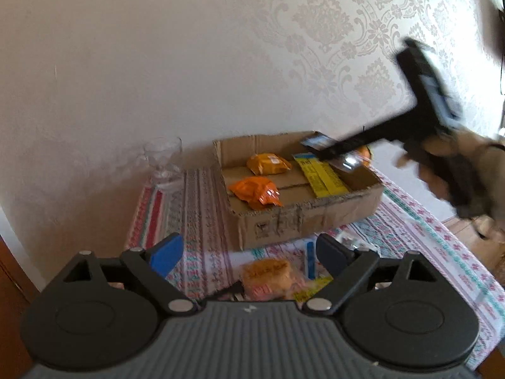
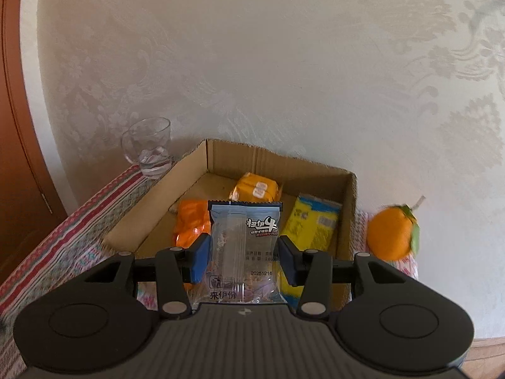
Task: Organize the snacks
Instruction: 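Lower the clear plastic bag into the box and open the right tool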
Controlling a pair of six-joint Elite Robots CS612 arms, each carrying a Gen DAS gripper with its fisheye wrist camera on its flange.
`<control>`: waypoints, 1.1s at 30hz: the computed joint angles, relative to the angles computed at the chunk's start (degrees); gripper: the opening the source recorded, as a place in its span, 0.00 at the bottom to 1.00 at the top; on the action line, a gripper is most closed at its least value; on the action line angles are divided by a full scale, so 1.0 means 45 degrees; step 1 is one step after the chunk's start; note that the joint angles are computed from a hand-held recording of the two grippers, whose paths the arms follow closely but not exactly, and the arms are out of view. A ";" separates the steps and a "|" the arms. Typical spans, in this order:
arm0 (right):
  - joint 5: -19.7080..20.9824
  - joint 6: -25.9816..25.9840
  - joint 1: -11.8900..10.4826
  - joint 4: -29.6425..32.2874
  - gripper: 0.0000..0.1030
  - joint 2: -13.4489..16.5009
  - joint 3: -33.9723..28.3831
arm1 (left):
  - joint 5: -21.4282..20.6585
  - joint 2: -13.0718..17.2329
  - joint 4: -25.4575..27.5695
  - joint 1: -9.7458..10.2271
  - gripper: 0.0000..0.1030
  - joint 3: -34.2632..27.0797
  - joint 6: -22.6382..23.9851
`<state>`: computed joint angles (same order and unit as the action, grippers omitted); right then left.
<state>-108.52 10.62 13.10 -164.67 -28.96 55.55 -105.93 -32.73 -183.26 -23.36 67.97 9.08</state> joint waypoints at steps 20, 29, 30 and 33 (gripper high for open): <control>-0.0736 -0.0294 0.0178 -0.0653 1.00 0.0232 -0.0291 | 0.0200 -0.0349 -0.0276 0.0004 0.96 0.0833 0.0192; -0.0743 -0.0074 0.0342 -0.1390 1.00 -0.0513 0.1364 | 0.0179 -0.0423 -0.0014 0.0020 0.96 0.0964 0.0194; -0.0722 -0.0009 0.0359 -0.1453 1.00 -0.0598 0.1559 | 0.0193 -0.0429 -0.0048 0.0017 0.96 0.1003 0.0232; -0.0778 0.0218 0.0420 -0.1659 1.00 -0.0809 0.2146 | 0.0184 -0.0471 -0.0005 0.0010 0.96 0.1110 0.0324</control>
<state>-112.03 11.60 14.99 -172.14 -32.60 65.21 -105.11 -34.85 -183.28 -23.31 72.96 10.54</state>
